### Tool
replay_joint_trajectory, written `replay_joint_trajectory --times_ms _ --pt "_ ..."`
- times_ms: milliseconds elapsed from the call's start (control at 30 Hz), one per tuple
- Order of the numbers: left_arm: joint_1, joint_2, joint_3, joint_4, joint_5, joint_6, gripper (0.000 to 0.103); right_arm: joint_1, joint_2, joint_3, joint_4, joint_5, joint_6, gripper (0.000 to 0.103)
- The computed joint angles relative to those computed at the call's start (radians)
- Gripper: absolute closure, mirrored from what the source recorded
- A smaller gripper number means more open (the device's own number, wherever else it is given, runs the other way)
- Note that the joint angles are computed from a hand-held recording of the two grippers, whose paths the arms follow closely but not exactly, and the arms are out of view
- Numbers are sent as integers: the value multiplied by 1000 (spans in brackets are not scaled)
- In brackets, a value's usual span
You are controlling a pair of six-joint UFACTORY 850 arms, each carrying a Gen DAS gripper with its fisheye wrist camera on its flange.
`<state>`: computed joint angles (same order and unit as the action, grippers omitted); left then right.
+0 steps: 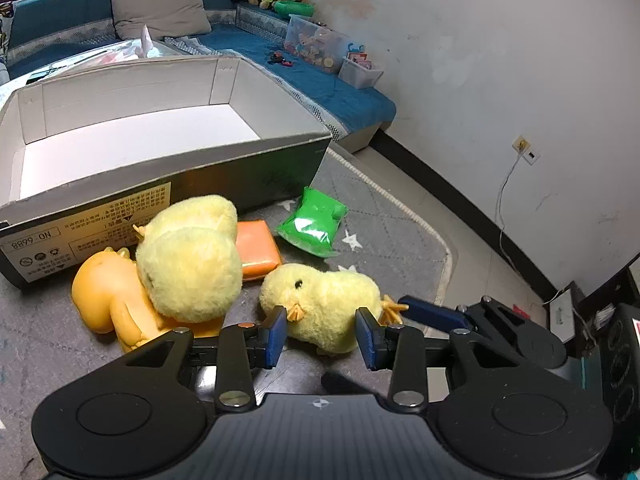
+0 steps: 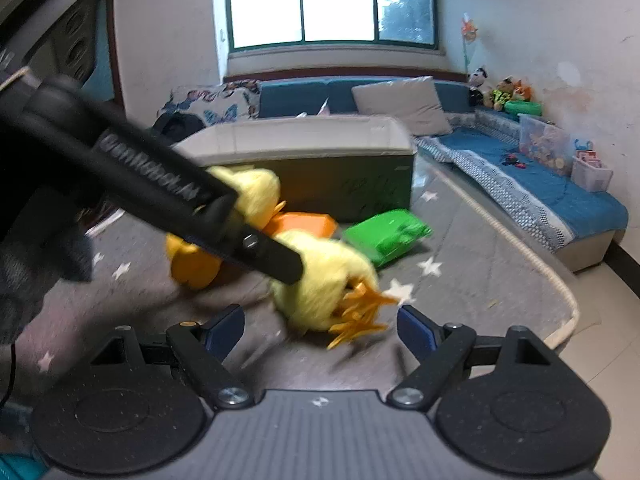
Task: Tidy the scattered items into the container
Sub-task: 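Reach the left tool to the small yellow plush chick and close on it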
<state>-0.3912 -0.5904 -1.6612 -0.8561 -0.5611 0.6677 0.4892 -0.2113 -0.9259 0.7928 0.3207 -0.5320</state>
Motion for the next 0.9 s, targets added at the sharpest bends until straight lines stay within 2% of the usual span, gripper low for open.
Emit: replay_joint_trajectory --times_ms 267,433,600,700,767,900 --pt "2 -19 -19 -23 -2 -39 63 -40 -58 -75 -77 -47 -9 17" --pt "4 -25 -25 -35 -7 -50 62 -50 -81 -98 -217 -80 97 26" --pt "10 -30 -26 -74 -9 -57 61 -45 -58 -71 -171 -72 98 35" --pt "13 -43 -38 -104 -32 -69 61 -44 -40 -55 -206 -85 144 35" --pt "12 -52 -48 -110 -42 -91 61 -39 -37 -53 -175 -85 109 35" --pt "5 -53 -47 -112 -22 -98 61 -42 -47 -62 -145 -67 109 38"
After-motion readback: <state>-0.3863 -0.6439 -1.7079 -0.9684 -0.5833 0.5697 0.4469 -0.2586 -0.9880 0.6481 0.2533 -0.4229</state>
